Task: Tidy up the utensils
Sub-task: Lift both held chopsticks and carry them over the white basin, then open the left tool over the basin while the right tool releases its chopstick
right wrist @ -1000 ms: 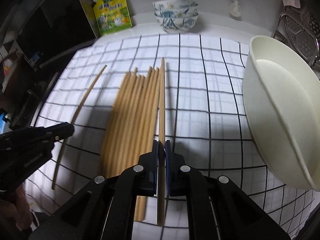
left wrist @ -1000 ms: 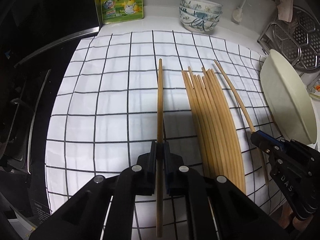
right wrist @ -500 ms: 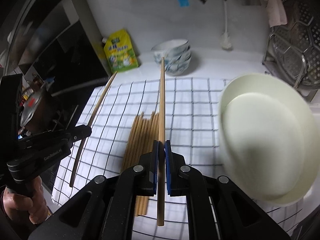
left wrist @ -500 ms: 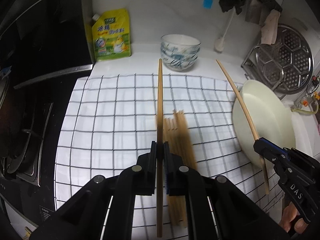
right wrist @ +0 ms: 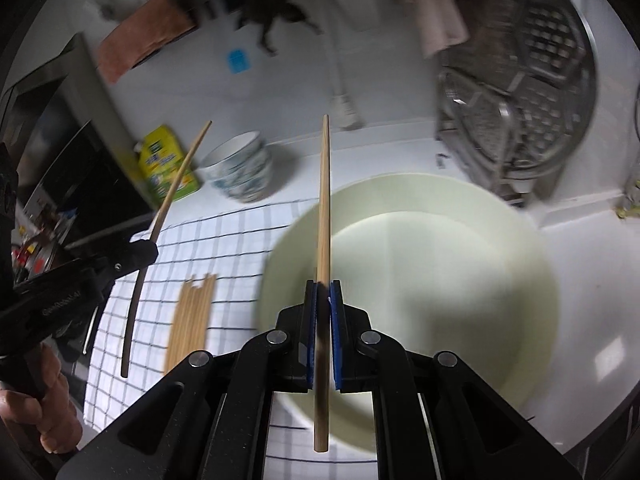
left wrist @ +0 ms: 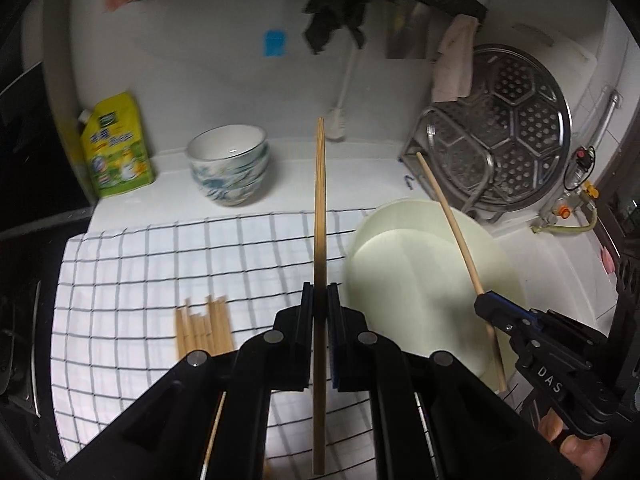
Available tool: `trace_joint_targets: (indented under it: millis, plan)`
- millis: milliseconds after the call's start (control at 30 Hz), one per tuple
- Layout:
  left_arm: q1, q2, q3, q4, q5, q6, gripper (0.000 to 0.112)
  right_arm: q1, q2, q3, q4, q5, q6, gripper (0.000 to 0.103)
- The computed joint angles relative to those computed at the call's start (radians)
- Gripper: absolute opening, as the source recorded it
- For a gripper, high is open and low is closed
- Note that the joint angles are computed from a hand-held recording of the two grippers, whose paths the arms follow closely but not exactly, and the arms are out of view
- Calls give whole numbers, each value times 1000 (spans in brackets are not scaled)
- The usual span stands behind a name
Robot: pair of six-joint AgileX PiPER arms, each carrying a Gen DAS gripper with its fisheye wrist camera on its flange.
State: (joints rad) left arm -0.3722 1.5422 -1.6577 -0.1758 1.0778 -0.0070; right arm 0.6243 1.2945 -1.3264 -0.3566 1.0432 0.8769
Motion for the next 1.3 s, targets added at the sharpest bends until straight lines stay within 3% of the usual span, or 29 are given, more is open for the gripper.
trace_joint_targets:
  millis: [267,633,1300]
  plan:
    - [-186,129,-123,108,-6,-112,7,-238,-106,120,159,-70,-204,6]
    - [-302,290,-225,152,19,-157,7,-418,-72,219,305,-139,-371,6]
    - [-350,376,-194,178,47,-160,8,-483,-47,308,371,-144,-423,7]
